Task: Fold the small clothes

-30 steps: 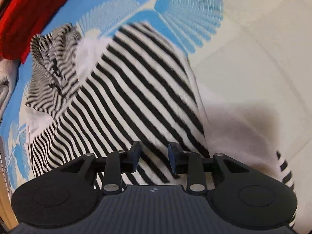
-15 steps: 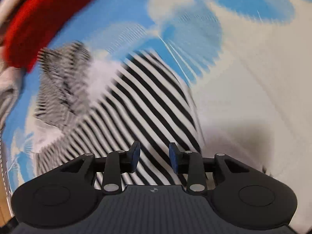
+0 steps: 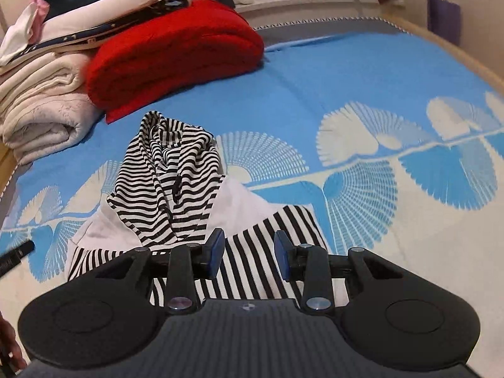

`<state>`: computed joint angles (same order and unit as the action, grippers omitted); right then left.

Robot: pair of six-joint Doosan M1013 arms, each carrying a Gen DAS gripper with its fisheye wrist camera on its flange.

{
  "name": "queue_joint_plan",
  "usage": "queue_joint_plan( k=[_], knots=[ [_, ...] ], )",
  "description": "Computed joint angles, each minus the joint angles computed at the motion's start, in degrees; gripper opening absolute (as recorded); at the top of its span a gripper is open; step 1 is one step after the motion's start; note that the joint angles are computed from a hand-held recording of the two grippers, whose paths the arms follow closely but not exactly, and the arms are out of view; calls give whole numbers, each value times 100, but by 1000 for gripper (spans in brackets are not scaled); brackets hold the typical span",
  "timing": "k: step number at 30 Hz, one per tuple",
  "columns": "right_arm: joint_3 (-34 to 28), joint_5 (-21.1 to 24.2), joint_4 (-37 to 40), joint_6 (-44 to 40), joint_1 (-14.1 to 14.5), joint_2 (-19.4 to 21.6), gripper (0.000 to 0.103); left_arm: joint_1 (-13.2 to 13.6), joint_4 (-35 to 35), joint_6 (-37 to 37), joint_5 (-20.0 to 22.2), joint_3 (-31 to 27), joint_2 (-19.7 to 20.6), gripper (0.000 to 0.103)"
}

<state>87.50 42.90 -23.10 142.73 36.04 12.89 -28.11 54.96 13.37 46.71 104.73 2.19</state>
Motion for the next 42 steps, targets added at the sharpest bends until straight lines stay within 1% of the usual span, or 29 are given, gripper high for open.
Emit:
queue_joint_plan(
  k=[2,6,9,10,13,15,16,17,18,21,24,26,28,29,31,33,35,37,38,39,40,41,42],
  knots=[
    [-20,21,61,-71,-24,4,36,70,-134,85,-184,10,-20,56],
    [-40,16,164,-189,-86,9,36,131,-391,507,-230,-41,15,56],
    [-56,61,135,-270,-134,21,36,350,-1029,1217,-558,-223,147,56],
    [-64,96,158,-276,-159,25,36,420,-1156,1350,-638,-306,222,56],
    [-37,43,306,-335,-259,21,36,696,-1709,1952,-935,-729,598,48],
    [-40,125,236,-269,-293,42,36,847,-1985,2365,-1026,-1098,940,36],
    [-37,150,256,-263,-319,48,36,939,-2292,2700,-1013,-1352,1158,33],
    [-34,163,308,-285,-345,53,36,1030,-2619,2974,-1025,-1573,1352,26],
    [-35,177,356,-298,-369,58,36,1102,-2842,3144,-1043,-1751,1511,24],
    [-34,176,314,-274,-409,69,36,1299,-3461,3590,-1048,-2335,2055,24],
    [-51,199,340,-272,-443,104,36,1425,-3926,3846,-964,-2815,2520,25],
    [-74,197,427,-326,-465,139,36,1461,-3993,3763,-840,-3106,2790,29],
    [-104,211,484,-385,-479,182,36,1518,-4292,3794,-729,-3382,3032,42],
    [-120,223,502,-396,-486,200,36,1526,-4322,3706,-597,-3528,3145,54],
    [-145,252,506,-407,-490,234,36,1526,-4269,3546,-470,-3751,3319,56],
    [-160,257,517,-434,-498,253,36,1548,-4438,3664,-431,-3919,3458,59],
    [-166,251,468,-401,-497,261,36,1543,-4475,3730,-353,-4096,3598,59],
    [-180,252,425,-394,-494,277,36,1513,-4345,3723,-324,-4197,3684,58],
    [-184,260,419,-389,-496,283,36,1512,-4390,3819,-276,-4252,3721,55],
    [-185,262,418,-379,-501,288,36,1504,-4393,3903,-246,-4281,3738,36],
    [-189,272,430,-394,-506,289,36,1489,-4373,4018,-170,-4334,3761,21],
    [-194,286,430,-402,-513,291,36,1468,-4328,4125,-130,-4342,3750,2],
    [-195,296,407,-383,-517,287,36,1433,-4269,4176,-177,-4294,3703,2]
  ],
)
